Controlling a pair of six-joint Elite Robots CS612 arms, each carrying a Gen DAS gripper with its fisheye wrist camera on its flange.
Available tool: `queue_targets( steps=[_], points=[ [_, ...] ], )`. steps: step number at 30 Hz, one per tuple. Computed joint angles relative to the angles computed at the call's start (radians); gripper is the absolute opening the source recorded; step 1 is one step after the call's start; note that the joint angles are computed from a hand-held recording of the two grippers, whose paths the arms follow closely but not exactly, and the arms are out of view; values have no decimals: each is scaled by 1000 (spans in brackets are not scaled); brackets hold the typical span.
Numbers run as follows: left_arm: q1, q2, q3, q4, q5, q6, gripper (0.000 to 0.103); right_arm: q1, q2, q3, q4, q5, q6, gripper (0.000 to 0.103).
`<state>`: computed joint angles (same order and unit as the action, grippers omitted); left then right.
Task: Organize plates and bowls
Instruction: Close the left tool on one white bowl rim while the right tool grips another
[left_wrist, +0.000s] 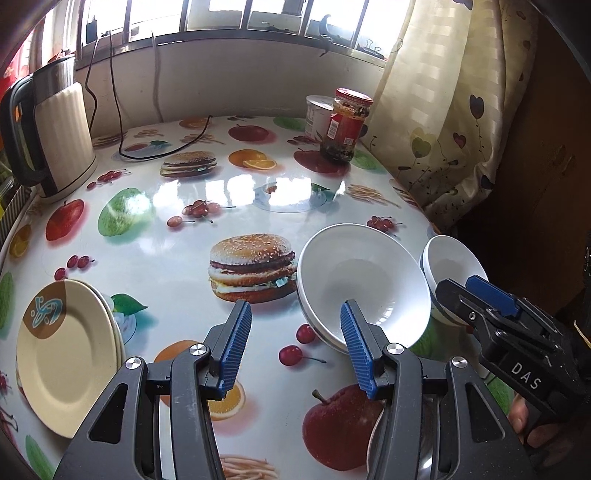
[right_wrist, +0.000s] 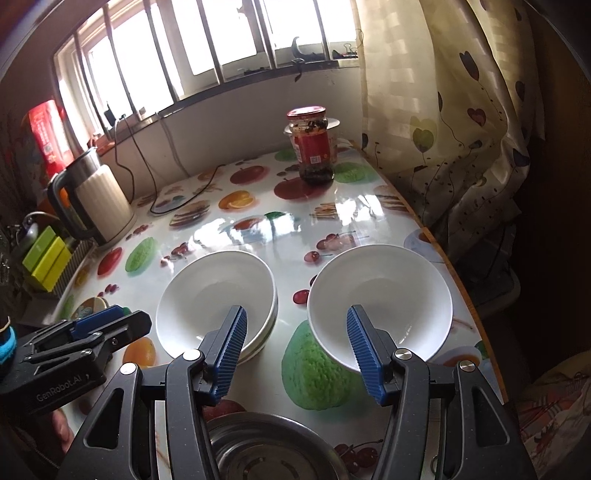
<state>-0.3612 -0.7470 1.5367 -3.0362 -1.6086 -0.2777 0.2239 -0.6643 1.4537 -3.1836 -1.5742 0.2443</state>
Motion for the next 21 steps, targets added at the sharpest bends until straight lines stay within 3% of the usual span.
queue_targets(
  steps=[8, 12, 16, 21],
  points=[
    [6, 22, -34, 45, -27, 10, 51, 5, 28, -54, 64, 12, -42, 47],
    [7, 29, -44, 48, -43, 16, 43, 4, 36, -68, 79, 27, -37, 38],
    [8, 33, -54, 62, -50, 18, 34, 4, 42, -77, 82, 28, -33, 37],
    [8, 35, -59, 63, -50, 17, 29, 4, 44, -81, 86, 38, -35, 34]
  ],
)
